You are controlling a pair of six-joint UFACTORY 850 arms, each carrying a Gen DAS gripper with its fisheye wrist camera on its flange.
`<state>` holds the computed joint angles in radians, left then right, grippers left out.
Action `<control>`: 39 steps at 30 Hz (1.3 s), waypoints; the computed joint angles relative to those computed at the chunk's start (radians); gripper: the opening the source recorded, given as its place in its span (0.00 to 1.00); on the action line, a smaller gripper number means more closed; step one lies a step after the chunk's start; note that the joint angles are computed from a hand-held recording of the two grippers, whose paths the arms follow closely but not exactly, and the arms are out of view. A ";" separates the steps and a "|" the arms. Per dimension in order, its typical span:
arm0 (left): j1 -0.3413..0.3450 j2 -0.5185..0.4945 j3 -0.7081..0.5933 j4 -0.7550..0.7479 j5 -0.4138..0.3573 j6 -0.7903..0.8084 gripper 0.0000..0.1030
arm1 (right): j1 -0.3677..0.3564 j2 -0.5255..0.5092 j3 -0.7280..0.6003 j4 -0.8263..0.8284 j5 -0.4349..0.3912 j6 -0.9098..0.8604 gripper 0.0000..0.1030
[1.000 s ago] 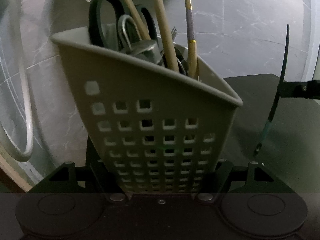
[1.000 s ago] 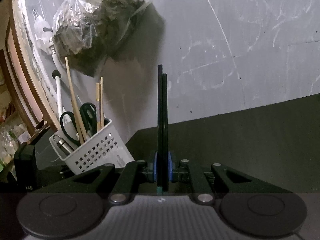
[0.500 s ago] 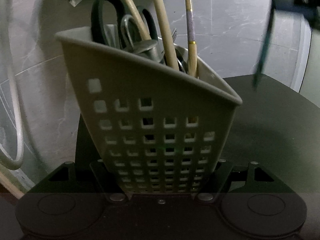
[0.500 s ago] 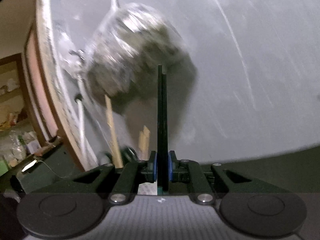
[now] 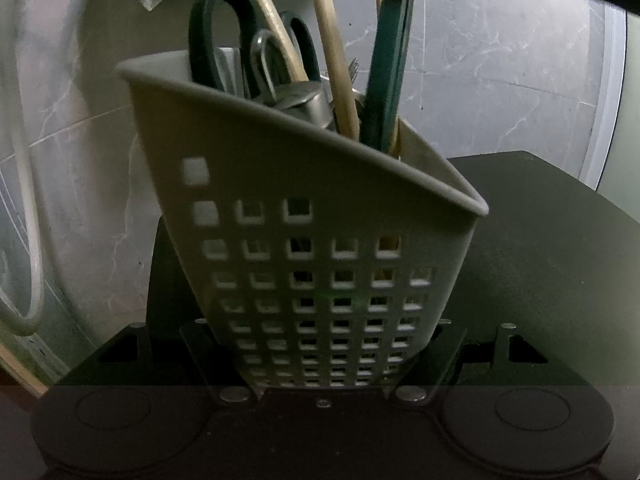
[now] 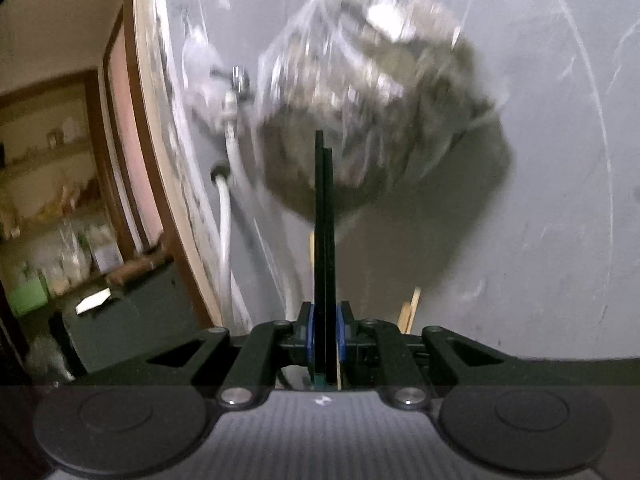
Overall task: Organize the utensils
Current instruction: 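Carry the black stick with the right tool and drop it into the basket, then set the white basket down on the table with the left tool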
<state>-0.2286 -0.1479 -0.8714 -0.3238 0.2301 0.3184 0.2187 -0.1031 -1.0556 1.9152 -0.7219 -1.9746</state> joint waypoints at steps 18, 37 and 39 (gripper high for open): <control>0.006 0.007 0.020 0.084 0.030 -0.076 0.74 | 0.088 0.090 0.116 0.128 0.250 -0.116 0.64; -0.372 0.261 0.239 -1.017 0.458 0.541 0.99 | -0.072 0.518 0.495 0.165 0.248 -0.049 1.00; -0.436 0.305 0.270 -1.112 0.528 0.570 0.99 | -0.089 0.580 0.538 0.116 0.255 -0.001 1.00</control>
<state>-0.6642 0.1570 -0.6014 -1.4361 0.7580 0.8885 0.1295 0.4772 -0.5177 2.0313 -0.4667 -1.9756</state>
